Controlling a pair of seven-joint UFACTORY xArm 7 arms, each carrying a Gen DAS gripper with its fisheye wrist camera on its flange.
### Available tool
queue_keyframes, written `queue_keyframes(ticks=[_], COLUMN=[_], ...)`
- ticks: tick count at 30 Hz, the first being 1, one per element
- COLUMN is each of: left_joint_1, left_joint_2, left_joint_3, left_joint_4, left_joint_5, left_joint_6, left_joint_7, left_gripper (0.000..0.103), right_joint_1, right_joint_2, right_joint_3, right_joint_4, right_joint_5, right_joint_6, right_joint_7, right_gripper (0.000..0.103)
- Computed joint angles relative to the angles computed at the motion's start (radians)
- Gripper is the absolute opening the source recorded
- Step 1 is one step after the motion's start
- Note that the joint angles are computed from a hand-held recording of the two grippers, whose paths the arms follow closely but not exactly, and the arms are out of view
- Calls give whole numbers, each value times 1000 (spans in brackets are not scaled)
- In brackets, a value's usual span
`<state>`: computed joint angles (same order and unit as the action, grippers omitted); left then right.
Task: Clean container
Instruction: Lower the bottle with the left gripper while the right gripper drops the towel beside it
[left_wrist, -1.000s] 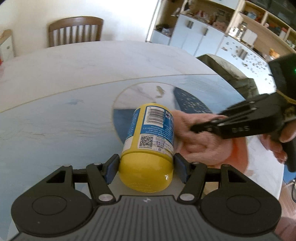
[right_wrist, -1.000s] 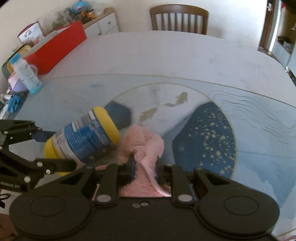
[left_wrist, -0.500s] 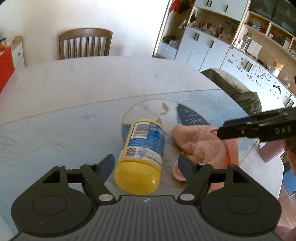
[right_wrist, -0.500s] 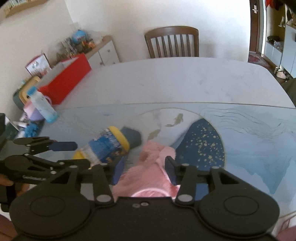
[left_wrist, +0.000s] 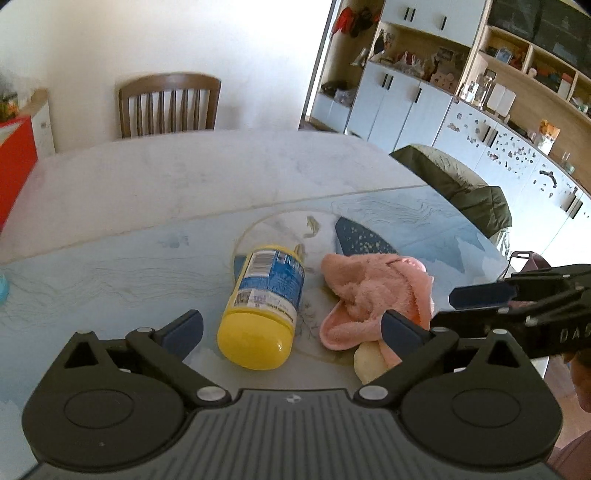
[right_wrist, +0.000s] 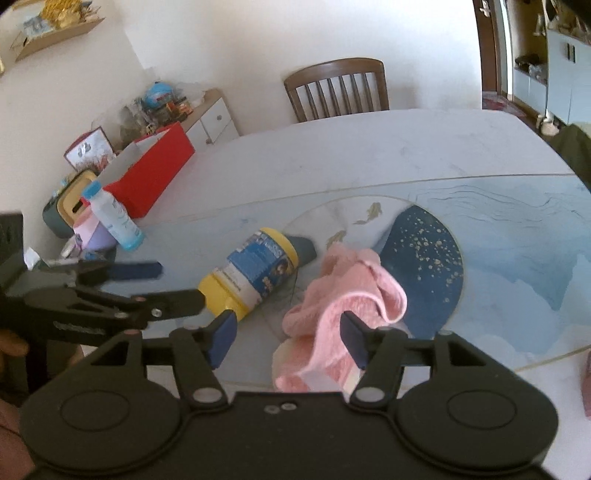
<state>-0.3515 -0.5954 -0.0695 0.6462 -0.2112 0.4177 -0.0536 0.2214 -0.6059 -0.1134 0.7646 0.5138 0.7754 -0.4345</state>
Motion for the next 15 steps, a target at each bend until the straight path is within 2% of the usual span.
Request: queue_keyframes(ticks=[4,10,15], left_joint_1=[-3,7,-21], left_joint_2=[-14,-40,-51], left_joint_3=[-7,-30,-13], left_joint_4=[0,-10,-15], left_joint_5=[10,42,41], left_joint_6=[6,0,-1], left_joint_7=[9,-4,20], left_gripper=[103,103,103], right_joint_1=[0,-1,-3], right_joint_2=[-52,-97,-115], right_joint_3=[18,15,10], right_joint_4=[-39,-70,-80], right_joint_5=[-27,-46,-66], right_joint_6=[-27,-51,-45], right_joint_7=[-15,20,48], right_gripper=[63,63,63])
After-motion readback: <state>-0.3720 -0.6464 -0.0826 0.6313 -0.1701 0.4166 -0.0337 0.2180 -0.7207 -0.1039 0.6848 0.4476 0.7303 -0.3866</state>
